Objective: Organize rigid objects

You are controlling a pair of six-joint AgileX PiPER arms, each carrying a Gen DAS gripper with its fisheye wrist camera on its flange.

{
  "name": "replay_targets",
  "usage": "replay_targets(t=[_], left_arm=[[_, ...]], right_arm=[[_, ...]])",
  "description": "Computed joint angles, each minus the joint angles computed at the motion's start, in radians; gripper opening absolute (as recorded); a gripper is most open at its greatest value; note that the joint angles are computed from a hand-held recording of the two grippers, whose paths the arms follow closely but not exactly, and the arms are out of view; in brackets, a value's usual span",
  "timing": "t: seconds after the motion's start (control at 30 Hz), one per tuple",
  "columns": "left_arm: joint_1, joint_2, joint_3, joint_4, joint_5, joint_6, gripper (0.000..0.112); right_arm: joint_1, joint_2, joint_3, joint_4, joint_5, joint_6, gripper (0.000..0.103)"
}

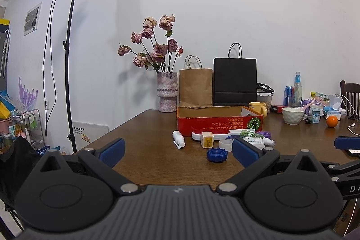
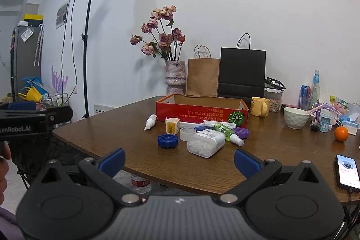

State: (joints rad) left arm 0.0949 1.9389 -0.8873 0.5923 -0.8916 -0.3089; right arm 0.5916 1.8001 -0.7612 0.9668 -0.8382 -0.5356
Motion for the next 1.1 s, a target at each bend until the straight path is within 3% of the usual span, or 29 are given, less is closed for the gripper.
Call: replay_targets(t=[0.47,0.63,0.8,1.1], left_arm=[[-0.008,0.025,-0.026,-0.006,0.01,0.005,0.103],[-0.031,0.072,-0.067,-0.085,-0.005,0.07,0.103],[-0.081,0.132,-0.182,-0.137,0.083,0.066,0.103],[-0.149,0.278,-0.467,-0.026,0.306,-0.097,0.103]], right_arm=[[-0.023,0.018,-0.001,-0.039,0.025,0.052,0.103],[-0.039,0.071,-0.028,-0.04,-0.024,0.044,0.103],[-0.103,0.136,-0.093,-0.051,-0.027,0.04,0.103],[-0.274,0.22,-0.21,-0.158,0.053,0.098,0.103]])
